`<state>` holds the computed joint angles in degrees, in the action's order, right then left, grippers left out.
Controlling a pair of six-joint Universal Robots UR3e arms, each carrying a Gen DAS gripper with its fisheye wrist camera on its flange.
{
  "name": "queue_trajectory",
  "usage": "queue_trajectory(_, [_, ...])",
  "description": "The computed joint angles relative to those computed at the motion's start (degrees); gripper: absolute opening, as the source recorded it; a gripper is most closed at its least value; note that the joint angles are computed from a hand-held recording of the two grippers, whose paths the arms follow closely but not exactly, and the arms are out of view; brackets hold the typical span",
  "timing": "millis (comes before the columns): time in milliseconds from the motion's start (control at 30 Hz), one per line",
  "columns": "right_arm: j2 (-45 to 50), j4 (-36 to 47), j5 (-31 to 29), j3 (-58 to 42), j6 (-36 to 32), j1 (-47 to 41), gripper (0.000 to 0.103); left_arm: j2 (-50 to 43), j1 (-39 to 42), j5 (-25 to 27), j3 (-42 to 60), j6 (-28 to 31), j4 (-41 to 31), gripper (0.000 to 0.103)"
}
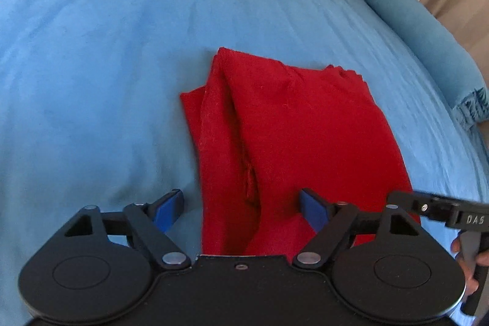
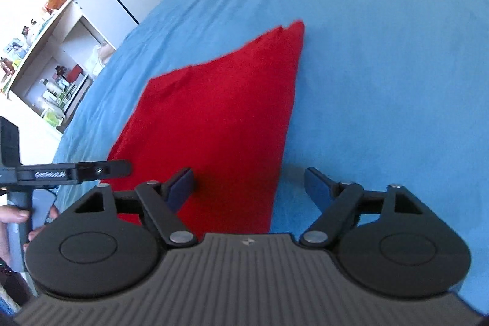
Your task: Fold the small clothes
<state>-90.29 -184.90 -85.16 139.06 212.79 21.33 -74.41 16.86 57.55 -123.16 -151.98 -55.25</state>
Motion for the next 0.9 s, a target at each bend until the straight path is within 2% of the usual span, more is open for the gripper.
queue_trajectory(67, [3.2, -2.9, 1.5, -0.4, 1.0, -0.7, 0.091, -0.1, 0.4, -1.3, -0.6, -0.7, 0.5, 0.085])
queue_trajectory(100, [4.6, -4.9, 2.1, -0.3, 1.4, -1.1, 0.089, -0.1, 0.4, -1.7, -1.0, -1.1, 0.7, 0.080])
queue_trajectory(133, [5.8, -6.9, 2.5, -0.2, 1.9, -1.3, 0.087, -0.3, 0.4, -2.4, -0.7, -0.3, -0.2, 0.065])
queue_trajectory(167, [6.9, -8.8, 3.6, 0.1, 2.1, -1.7, 0.079, -0.4, 0.6, -3.5, 0.0, 1.0, -2.4, 0.058])
queue_trajectory(200, [7.7, -10.0, 4.9, 0.0, 2.3, -2.2, 0.076, -0.2, 0.3, -3.5, 0.0, 0.8, -2.6, 0.054])
queue_trajectory(233, [8.5, -10.5, 5.2, -0.4, 2.7, -2.2, 0.074, 0.2, -0.1, -3.1, -0.1, 0.5, -2.1, 0.046])
queue_trajectory(300, [9.8, -10.7, 4.2, -1.9, 2.4, -1.2, 0.055, 0.8, -0.4, -3.2, -0.4, 0.6, -1.5, 0.036])
queue_trajectory(333, [10.1, -10.5, 2.9, -2.7, 2.1, -0.3, 0.050, 1.5, -0.8, -2.9, -0.5, 0.0, -1.1, 0.033])
queue_trajectory(400, [9.7, -9.5, -0.2, -4.1, 1.7, 1.9, 0.041, 3.4, -1.7, -2.0, -0.7, -0.6, -0.2, 0.031])
queue_trajectory(467, [8.7, -7.7, -3.8, -5.9, 1.7, 4.4, 0.039, 6.9, -2.3, -1.3, -0.9, -0.2, -1.3, 0.030])
queue_trajectory(633, [0.2, -3.2, -7.0, -5.9, 1.1, 7.9, 0.037, 19.0, -2.3, -2.5, 1.8, 4.0, -14.2, 0.030])
queue_trajectory(733, [-10.7, 3.6, -7.7, -3.4, 0.1, 9.4, 0.037, 30.6, -1.1, -4.5, 2.1, 7.6, -24.9, 0.030])
queue_trajectory(833, [-24.8, 12.9, -10.3, 0.8, 0.3, 12.3, 0.037, 39.7, -2.1, -6.0, 2.2, 7.4, -33.8, 0.030])
queue_trajectory(867, [-28.8, 16.0, -11.9, 1.9, 0.8, 14.0, 0.037, 41.3, -5.0, -5.1, 1.1, 4.5, -32.7, 0.030])
queue_trajectory(900, [-33.5, 19.9, -14.1, 3.1, 1.8, 16.3, 0.037, 41.5, -9.6, -3.1, -0.9, 0.0, -28.1, 0.030])
